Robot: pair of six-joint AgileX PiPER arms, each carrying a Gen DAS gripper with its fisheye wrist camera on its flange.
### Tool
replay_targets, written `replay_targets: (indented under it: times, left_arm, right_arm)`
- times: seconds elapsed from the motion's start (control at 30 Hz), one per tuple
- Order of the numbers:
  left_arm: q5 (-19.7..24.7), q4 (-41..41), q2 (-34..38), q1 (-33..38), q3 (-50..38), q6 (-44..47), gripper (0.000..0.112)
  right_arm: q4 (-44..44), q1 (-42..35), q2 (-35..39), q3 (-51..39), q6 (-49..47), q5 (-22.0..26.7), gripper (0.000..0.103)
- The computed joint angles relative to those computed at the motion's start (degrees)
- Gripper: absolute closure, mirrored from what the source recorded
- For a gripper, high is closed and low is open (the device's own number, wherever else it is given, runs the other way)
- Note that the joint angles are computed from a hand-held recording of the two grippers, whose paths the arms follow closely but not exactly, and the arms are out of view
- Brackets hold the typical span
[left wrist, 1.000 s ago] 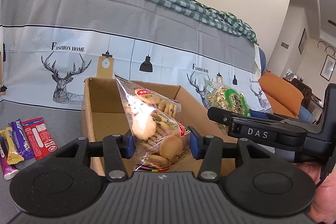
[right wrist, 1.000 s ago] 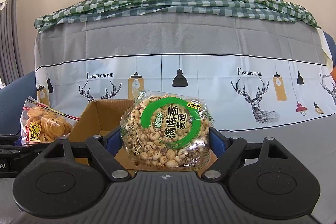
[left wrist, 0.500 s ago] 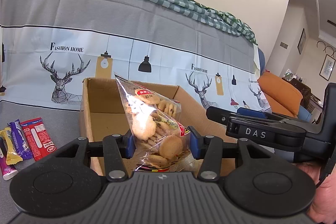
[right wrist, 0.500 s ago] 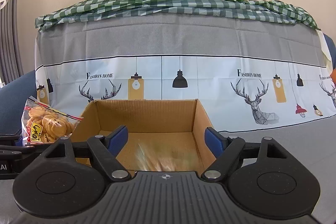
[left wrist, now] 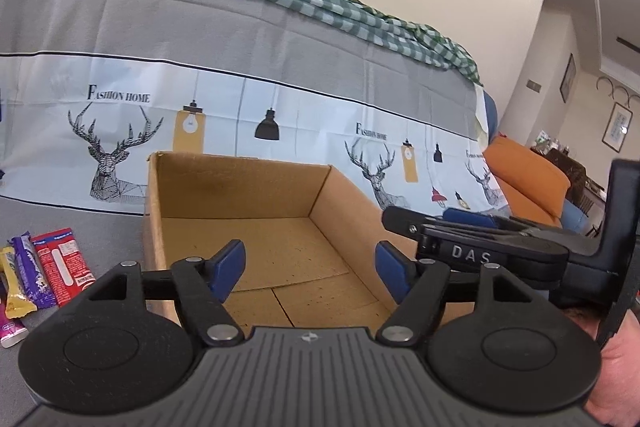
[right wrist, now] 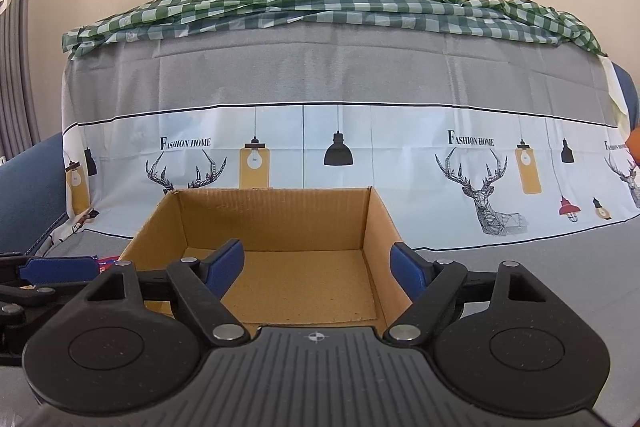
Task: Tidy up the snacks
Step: 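Move both tools back down to the snack pile, then grasp the dark chocolate bar with the left gripper while the right grasps the red wafer packet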
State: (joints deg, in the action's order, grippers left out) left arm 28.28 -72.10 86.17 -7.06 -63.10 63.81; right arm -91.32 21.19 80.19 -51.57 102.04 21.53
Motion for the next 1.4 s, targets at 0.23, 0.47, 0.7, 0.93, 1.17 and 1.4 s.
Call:
replay_targets:
  times: [0.23,0.47,0.7,0.93,1.17,1.4]
  left_arm:
    - [0.91,0.60,-1.25,2.75,0.40,-1.46,0.047]
    - [3.59,11.19,-3.76,8.07,-0.43,-7.97,0.086]
    - [8.70,19.84,-2.01,19.44,-5.88,-9.90,0.086]
    - [6.37,15.43,5.57,32.51,-3.66,-12.71,0.086]
    - [-0.29,16.35,11.36,36.73,-4.01,-19.65,0.085]
    - [-10.21,34.64,12.41,29.56,-3.38,-33.67,0.066]
  right_arm:
    - [0.50,2.05,1.04,-1.05,1.68,2.45,0.022]
    - [-2.01,6.37,2.53,-2.34,5.49,5.05,0.041]
    - [-3.35,11.25,4.94,-5.05,9.43,4.73,0.059]
    - [-2.50,17.07,9.67,-9.74,7.76,5.49,0.059]
    - [1.20,21.40,16.60,-16.70,3.01,5.06,0.059]
    - [8.31,24.85,25.66,-26.70,-5.82,4.09,0.058]
